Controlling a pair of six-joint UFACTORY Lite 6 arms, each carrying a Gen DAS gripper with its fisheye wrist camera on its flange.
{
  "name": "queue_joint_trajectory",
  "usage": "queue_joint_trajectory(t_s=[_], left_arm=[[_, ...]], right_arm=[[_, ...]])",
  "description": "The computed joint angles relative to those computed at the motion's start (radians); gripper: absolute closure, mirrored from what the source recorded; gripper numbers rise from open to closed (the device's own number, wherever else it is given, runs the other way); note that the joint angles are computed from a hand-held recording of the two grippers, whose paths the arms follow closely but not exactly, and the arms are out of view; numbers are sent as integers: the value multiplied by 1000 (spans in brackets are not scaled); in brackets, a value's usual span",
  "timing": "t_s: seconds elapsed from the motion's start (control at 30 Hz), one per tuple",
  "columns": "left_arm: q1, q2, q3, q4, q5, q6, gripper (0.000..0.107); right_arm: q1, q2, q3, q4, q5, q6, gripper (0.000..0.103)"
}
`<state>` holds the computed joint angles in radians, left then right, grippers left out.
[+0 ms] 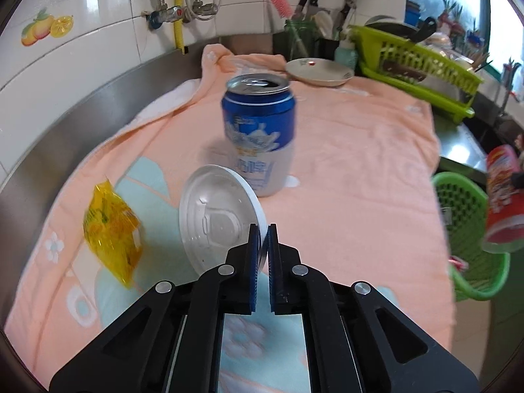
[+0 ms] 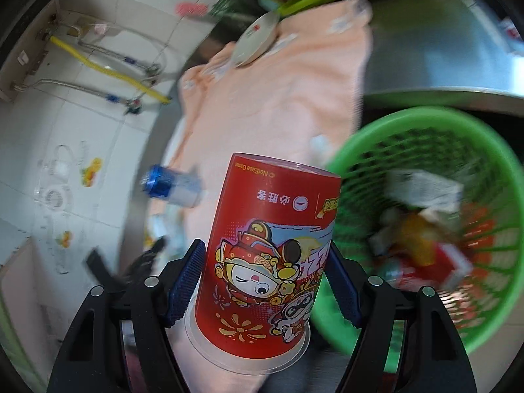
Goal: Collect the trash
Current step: 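Carry the red cup to the basket with the right tool while the left grasps the white lid, then drop the white lid into the green basket by opening the left tool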
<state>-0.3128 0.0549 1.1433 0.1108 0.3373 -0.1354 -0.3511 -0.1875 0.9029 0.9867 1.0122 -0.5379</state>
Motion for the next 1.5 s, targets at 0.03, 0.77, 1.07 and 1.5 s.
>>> queue_joint_trajectory(t_s=[0.03,0.77,1.07,1.5], left_arm=[[-8,-30,-17,-29,6,12,103],[-391,-102,-18,-109,-19,-141,103],[-485,-5,71,-108,-33,-173,103],[-640,233,291,-134,-12,-172,103]], right_arm=[[-24,-4,-7,-22,-1,-9,34],[31,324,-107,-148,-371,-156,33],[-76,247,-124,-99,-265,-258,31],[-397,-138,-183,-188,-10,-368,28]])
